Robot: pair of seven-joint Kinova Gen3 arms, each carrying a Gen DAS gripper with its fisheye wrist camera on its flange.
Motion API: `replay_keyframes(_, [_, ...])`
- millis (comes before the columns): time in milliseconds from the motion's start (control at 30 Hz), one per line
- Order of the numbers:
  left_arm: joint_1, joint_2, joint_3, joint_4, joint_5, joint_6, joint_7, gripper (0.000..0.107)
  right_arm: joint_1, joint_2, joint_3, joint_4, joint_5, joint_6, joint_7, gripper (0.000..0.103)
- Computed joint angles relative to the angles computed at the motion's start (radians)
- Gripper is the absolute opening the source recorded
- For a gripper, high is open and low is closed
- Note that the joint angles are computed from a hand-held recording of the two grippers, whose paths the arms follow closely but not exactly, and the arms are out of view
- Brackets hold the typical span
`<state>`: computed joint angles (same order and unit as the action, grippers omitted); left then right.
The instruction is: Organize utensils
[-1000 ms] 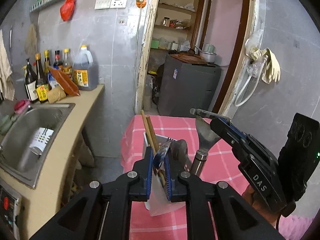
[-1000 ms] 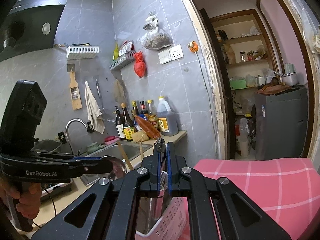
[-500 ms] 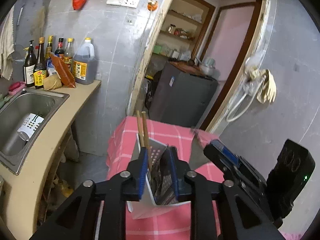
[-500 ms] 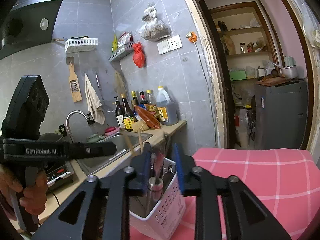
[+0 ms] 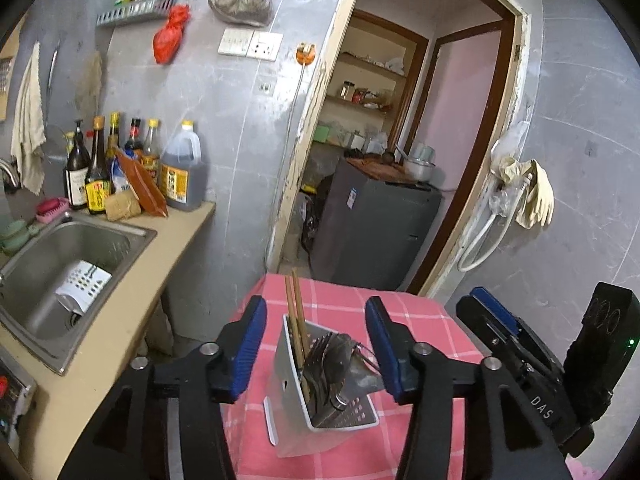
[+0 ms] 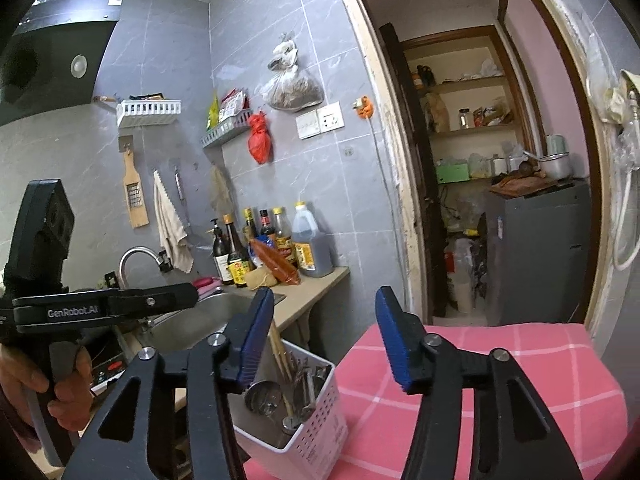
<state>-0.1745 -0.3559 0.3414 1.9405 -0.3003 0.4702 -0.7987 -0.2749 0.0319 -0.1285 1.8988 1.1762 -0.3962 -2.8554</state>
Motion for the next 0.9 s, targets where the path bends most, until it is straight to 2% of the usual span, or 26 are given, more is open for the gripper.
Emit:
replay_keyframes(200, [-0.049, -0.029, 0.046, -0.004, -0.038, 0.009, 0.02, 0.064, -0.006, -0.028, 0.001, 0.003, -0.017, 0.062, -0.012, 0.061])
replay_keyframes(533, [-0.128, -0.064, 0.118, 0.01, -0.072, 0.008, 0.054, 0.091, -0.033, -0.077, 0.02, 0.035, -0.158, 0.148, 0.106, 0.078])
replay_keyframes(900, [-0.242, -0.115, 0.231, 0.031, -0.085, 0.0, 0.092, 0.101, -0.107, -0.152, 0.089, 0.073, -0.31, 0.241, 0.271, 0.095])
